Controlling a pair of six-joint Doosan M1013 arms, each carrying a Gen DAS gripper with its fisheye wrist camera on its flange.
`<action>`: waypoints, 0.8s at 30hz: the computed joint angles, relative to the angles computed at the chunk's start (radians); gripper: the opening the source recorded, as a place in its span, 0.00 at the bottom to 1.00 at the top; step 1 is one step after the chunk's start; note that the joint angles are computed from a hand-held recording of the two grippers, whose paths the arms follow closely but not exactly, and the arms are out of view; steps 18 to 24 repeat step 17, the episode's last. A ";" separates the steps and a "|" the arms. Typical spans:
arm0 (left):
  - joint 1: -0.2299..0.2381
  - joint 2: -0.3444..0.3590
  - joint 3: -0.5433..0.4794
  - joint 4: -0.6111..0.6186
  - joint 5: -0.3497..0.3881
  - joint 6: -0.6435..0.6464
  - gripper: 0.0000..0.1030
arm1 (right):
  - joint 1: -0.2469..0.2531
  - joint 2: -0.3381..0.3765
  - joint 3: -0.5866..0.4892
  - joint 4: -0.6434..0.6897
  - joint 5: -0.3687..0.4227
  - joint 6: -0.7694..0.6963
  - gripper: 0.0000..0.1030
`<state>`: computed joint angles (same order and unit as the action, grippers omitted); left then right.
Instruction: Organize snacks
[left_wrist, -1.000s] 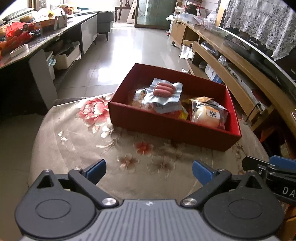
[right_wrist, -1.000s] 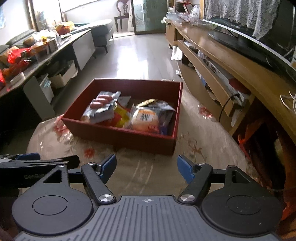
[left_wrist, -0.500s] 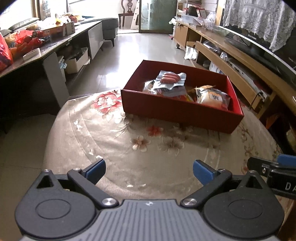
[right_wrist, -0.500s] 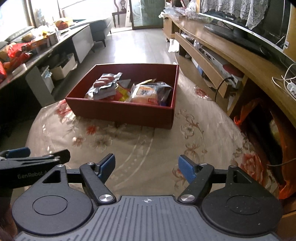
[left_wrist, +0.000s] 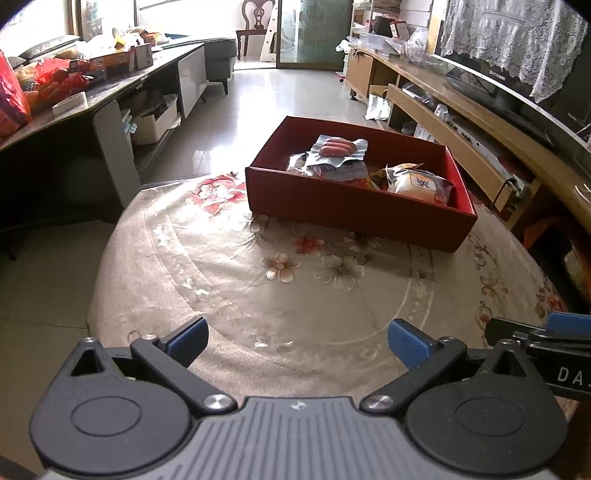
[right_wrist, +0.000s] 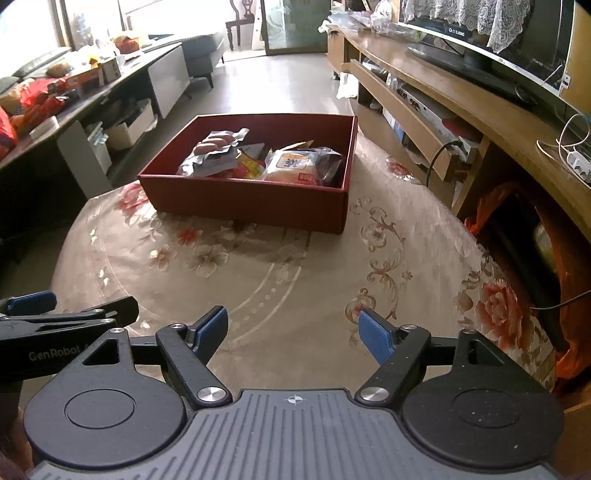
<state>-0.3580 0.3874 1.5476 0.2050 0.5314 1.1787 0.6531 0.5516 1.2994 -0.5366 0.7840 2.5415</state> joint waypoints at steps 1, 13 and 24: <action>-0.001 -0.002 0.003 0.001 -0.003 0.003 1.00 | 0.002 0.000 0.001 -0.001 0.001 0.002 0.81; -0.007 -0.020 0.030 0.052 -0.018 -0.026 1.00 | 0.011 -0.004 0.010 0.002 0.001 0.004 0.82; -0.008 -0.022 0.032 0.054 -0.019 -0.027 1.00 | 0.014 -0.007 0.015 0.000 -0.001 0.011 0.82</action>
